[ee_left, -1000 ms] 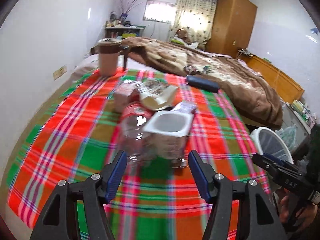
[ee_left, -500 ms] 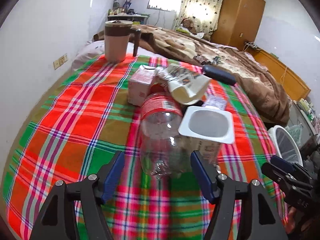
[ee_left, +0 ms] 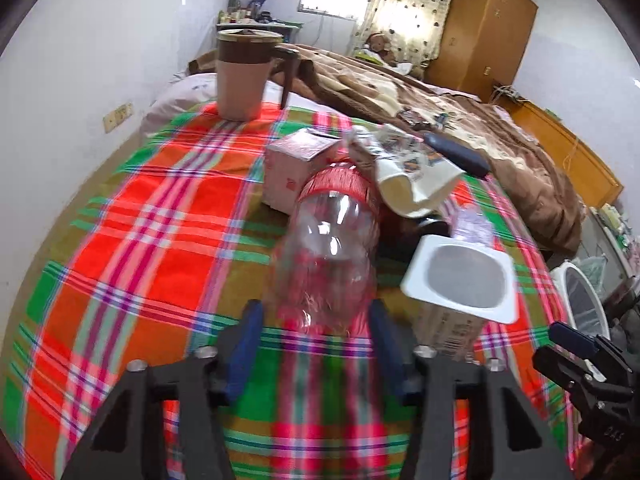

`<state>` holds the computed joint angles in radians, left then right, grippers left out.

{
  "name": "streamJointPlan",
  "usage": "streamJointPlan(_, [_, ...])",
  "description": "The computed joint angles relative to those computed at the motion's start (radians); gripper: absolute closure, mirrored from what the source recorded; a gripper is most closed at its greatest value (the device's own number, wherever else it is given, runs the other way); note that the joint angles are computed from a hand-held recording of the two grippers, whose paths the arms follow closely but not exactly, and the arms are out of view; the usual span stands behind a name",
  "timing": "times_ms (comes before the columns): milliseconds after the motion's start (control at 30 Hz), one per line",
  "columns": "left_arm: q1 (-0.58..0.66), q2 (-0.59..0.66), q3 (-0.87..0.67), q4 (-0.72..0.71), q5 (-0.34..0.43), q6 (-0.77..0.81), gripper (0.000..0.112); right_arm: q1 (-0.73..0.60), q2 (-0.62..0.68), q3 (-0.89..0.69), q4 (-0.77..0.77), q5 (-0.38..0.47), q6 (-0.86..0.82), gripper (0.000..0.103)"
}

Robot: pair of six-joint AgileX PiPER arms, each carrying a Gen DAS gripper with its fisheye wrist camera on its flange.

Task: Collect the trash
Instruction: 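Move both tools back toward the plastic bottle and yogurt cup on the table, then grasp the white yogurt cup with the right tool while the left tool grasps the clear Coke bottle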

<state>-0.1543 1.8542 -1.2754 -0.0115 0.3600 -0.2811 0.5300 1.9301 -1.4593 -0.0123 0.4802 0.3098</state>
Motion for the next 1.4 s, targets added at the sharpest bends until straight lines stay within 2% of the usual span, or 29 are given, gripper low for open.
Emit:
streamJointPlan(33, [0.007,0.001,-0.001,-0.013,0.002,0.014,0.075,0.002,0.007,-0.009,0.002,0.003,-0.001,0.04])
streamJointPlan(233, [0.059,-0.013,0.033,-0.055,-0.004,0.065,0.075,0.016,0.031,-0.037,0.079,0.001,-0.084,0.04])
streamJointPlan(333, [0.073,-0.028,0.051,-0.016,-0.008,0.035,0.075,0.022,0.055,-0.066,0.136,-0.003,-0.14,0.04])
streamJointPlan(500, [0.096,-0.051,0.066,-0.067,-0.007,0.111,0.075,0.055,0.087,-0.114,0.127,-0.021,-0.182,0.04])
streamJointPlan(600, [0.103,-0.063,0.068,-0.092,-0.005,0.142,0.075,0.068,0.117,-0.16,0.093,-0.004,-0.172,0.04])
streamJointPlan(733, [0.103,-0.081,0.07,-0.103,-0.011,0.168,0.058,0.069,0.153,-0.221,0.098,0.016,-0.176,0.04])
streamJointPlan(833, [0.105,-0.079,0.05,-0.1,-0.005,0.176,0.057,0.082,0.188,-0.278,0.022,0.051,-0.092,0.04])
streamJointPlan(1033, [0.111,-0.047,-0.02,-0.112,0.025,0.208,0.055,0.09,0.223,-0.314,-0.027,0.067,-0.011,0.04])
streamJointPlan(1167, [0.109,-0.021,-0.074,-0.12,0.045,0.246,0.048,0.069,0.214,-0.286,0.042,0.029,-0.028,0.042])
streamJointPlan(1300, [0.104,0.016,-0.137,-0.118,0.066,0.269,0.041,0.078,0.2,-0.254,-0.045,-0.01,0.063,0.043])
streamJointPlan(1400, [0.1,0.049,-0.185,-0.142,0.1,0.309,0.04,0.077,0.187,-0.23,-0.069,-0.032,0.097,0.043])
